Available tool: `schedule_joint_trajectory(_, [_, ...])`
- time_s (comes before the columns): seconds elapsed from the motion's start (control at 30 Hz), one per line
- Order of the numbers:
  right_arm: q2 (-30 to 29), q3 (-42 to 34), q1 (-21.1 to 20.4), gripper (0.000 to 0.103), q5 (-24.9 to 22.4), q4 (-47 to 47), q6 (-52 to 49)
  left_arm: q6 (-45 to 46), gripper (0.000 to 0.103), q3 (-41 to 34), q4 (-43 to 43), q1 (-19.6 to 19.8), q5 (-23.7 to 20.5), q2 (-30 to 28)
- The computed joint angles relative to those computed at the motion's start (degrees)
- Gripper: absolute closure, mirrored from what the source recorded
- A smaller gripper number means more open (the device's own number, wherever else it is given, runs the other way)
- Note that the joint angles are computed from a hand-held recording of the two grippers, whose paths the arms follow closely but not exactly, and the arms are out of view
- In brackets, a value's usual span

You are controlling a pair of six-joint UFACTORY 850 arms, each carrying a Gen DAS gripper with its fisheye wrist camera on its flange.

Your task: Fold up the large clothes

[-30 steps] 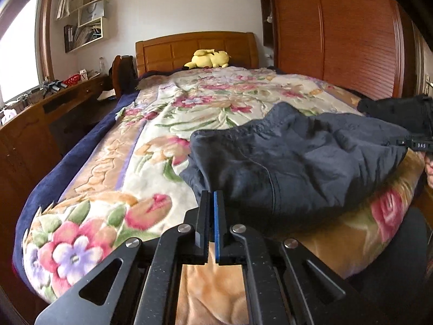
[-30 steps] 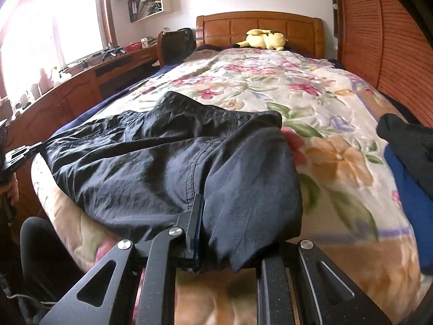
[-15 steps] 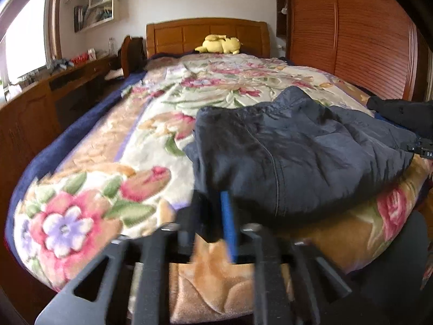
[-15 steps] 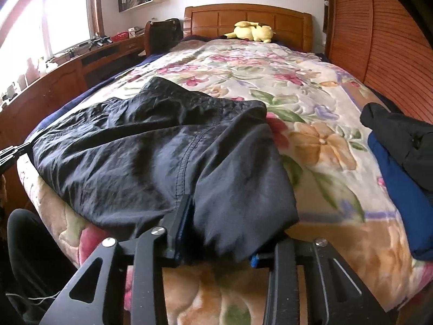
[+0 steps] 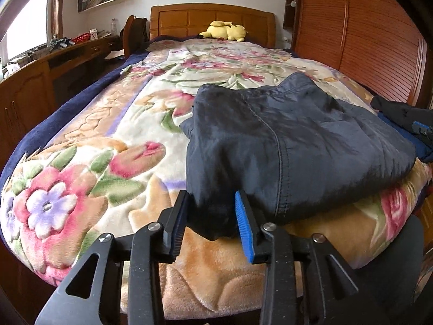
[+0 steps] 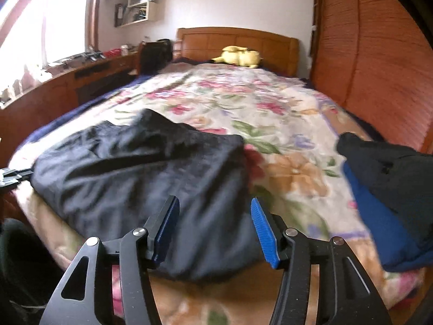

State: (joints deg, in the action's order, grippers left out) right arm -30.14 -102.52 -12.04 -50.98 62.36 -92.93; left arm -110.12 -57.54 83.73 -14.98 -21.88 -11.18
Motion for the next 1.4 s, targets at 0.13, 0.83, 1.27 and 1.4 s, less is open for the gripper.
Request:
schedule_joint_trajectory(0.13, [-0.44, 0.13, 2.30, 0.046, -1.51, -1.09, 0.27, 0.39, 0.067, -0.21, -0.33, -0.14, -0.50, -0.39])
schedule_joint_trajectory(0.83, [-2.30, 4.44, 10.06, 0.046, 6.98, -4.99, -2.69, -16.55, 0.086, 0.63, 16.89, 2.02, 4.68, -0.03])
schedule_joint_trajectory(1.27, [-3.66, 1.32, 5.54, 0.046, -1.73, -0.59, -0.33, 0.39, 0.095, -16.50, 13.42, -2.75, 0.88, -4.39])
schedule_joint_trajectory(1.4, [-3.67, 0.19, 2.49, 0.046, -3.55, 1.85, -1.13, 12.66, 0.096, -27.71, 6.75, -4.56, 1.98, -10.11])
